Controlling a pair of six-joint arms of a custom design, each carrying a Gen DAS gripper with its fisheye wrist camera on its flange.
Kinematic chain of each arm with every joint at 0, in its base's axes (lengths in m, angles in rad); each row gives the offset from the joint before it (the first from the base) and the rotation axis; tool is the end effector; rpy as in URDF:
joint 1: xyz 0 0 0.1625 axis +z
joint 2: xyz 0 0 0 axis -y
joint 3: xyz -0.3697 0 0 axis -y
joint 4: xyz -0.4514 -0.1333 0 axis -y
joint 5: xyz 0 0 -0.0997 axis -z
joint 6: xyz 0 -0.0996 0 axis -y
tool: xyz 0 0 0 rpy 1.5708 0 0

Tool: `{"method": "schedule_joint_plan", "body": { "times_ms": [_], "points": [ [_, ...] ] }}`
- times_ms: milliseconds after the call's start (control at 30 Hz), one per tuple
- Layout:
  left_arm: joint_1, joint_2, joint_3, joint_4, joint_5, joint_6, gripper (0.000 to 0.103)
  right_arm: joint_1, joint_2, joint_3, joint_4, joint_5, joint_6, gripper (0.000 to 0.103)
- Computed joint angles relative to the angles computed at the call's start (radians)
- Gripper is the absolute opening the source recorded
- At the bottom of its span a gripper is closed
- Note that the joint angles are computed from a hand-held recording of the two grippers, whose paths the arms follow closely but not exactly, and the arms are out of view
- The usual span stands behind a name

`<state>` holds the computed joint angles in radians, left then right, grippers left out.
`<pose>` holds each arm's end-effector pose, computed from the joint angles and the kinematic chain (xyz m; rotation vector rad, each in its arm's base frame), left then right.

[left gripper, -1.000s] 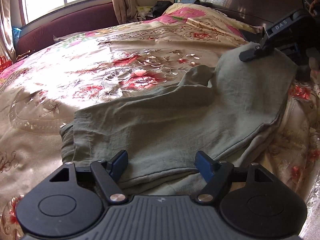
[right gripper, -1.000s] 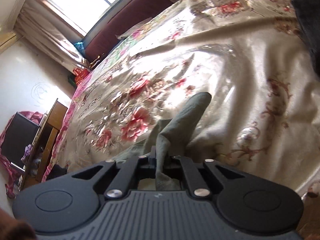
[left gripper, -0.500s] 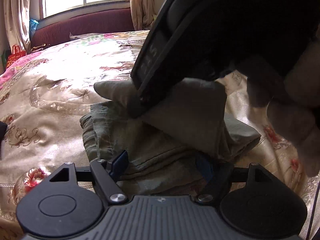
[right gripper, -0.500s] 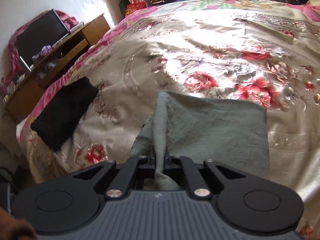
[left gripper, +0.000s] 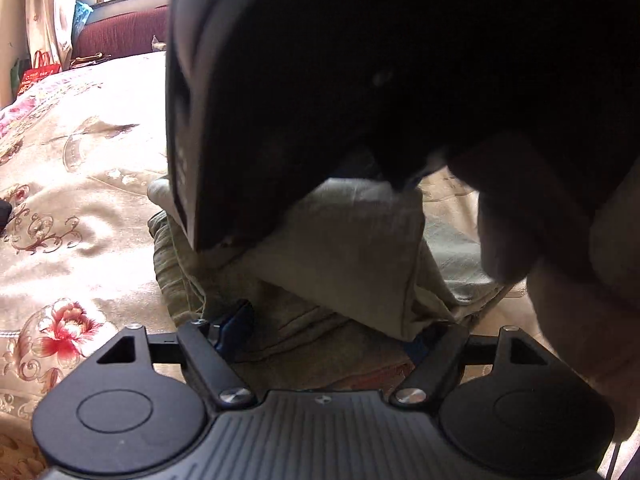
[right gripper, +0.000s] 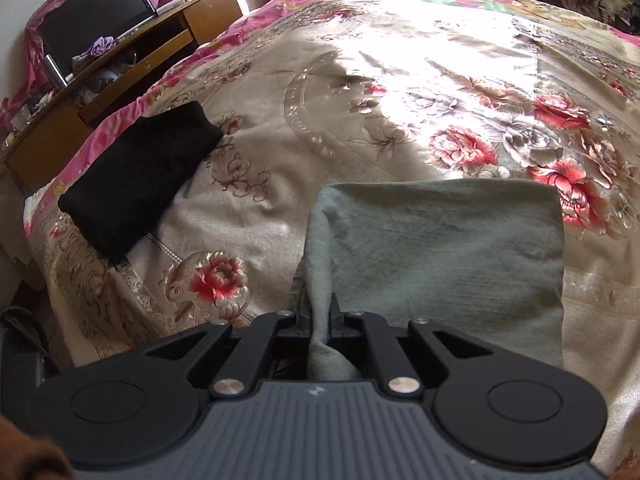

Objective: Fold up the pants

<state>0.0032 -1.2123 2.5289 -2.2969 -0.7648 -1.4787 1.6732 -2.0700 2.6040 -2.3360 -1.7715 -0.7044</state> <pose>-0.2870 -0.2061 -0.0410 0.4094 2.3376 -0.9681 0.1467 -0.3177 0.1852 1.0969 -2.6557 0.2329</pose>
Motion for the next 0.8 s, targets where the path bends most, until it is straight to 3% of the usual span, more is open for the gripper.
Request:
{"method": "schedule_joint_plan", "body": {
  "times_ms": [367, 500, 567, 700, 800],
  "points": [
    [-0.158, -0.22, 0.039, 0.406, -0.067, -0.301, 0.089, 0.016, 0.091, -0.039, -0.01, 0.016, 0.136, 0.011],
    [-0.193, -0.258, 0.045, 0.492, -0.109, -0.388, 0.089, 0.002, 0.113, -0.048, 0.051, 0.07, 0.185, 0.022],
    [-0.204, -0.271, 0.05, 0.509, -0.12, -0.415, 0.089, -0.005, 0.116, -0.048, 0.085, 0.093, 0.202, 0.023],
    [-0.219, -0.266, 0.043, 0.535, -0.109, -0.429, 0.089, -0.021, 0.035, -0.033, 0.1, 0.118, 0.154, 0.023],
    [-0.235, -0.25, 0.03, 0.566, -0.091, -0.438, 0.089, -0.035, -0.062, -0.016, 0.095, 0.11, 0.074, 0.024]
  ]
}}
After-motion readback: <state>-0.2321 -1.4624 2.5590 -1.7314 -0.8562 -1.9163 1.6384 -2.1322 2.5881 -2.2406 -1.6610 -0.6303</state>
